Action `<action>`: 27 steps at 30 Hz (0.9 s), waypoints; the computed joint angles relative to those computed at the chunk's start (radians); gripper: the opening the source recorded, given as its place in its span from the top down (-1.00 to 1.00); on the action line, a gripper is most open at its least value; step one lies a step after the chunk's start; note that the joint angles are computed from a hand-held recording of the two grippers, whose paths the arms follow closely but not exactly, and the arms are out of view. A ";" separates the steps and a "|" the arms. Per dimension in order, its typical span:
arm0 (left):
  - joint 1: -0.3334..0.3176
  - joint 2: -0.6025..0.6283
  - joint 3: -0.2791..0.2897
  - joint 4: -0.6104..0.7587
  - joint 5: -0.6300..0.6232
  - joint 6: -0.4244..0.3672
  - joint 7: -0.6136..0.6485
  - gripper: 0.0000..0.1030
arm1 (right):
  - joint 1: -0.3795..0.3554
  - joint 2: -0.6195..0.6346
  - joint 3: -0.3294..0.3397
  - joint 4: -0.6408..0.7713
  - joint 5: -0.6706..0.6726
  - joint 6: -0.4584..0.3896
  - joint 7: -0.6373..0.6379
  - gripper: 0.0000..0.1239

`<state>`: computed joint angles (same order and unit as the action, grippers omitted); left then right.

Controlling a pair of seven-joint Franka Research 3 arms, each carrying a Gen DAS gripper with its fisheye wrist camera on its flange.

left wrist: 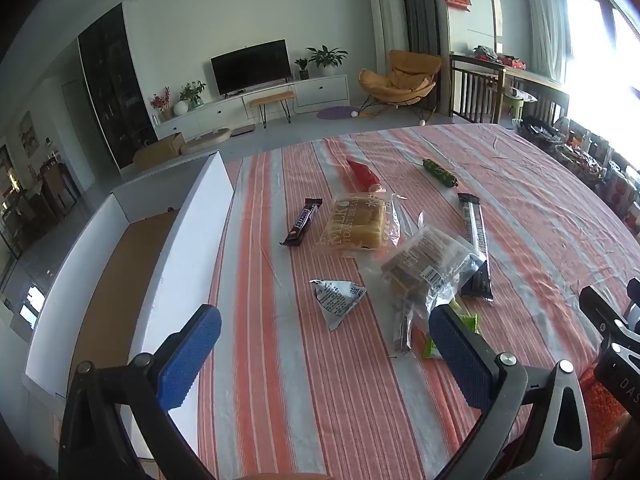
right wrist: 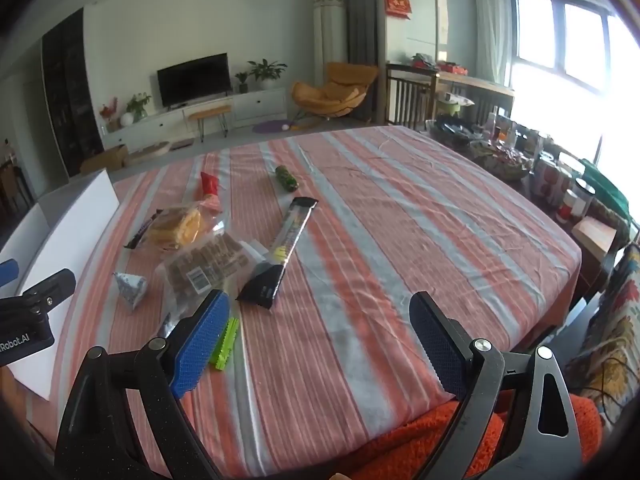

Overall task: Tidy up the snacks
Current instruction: 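Move left tool toward white triangular packet while right tool approaches green chip packet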

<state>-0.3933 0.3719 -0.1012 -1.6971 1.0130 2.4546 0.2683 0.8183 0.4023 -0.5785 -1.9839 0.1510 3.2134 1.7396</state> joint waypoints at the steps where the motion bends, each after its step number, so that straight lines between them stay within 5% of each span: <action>1: 0.002 0.000 0.000 -0.002 -0.003 0.002 0.001 -1.00 | 0.002 0.001 -0.002 0.000 0.001 0.001 0.001 -0.51; 9: 0.013 0.006 -0.003 -0.011 -0.042 0.013 0.017 -1.00 | 0.001 -0.003 0.007 -0.007 0.030 0.012 -0.017 -0.51; 16: 0.026 0.012 -0.002 -0.028 -0.085 0.024 0.036 -1.00 | -0.100 -0.007 0.117 0.004 0.025 -0.007 -0.044 -0.51; 27: 0.042 0.042 -0.003 -0.032 -0.176 0.044 0.084 -1.00 | -0.179 -0.008 0.204 0.013 -0.007 -0.031 -0.046 -0.51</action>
<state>-0.3510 0.4140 -0.1045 -1.7287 0.8366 2.4986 0.3526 0.6394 0.3946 -0.3743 -1.9713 0.1444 3.1829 1.6933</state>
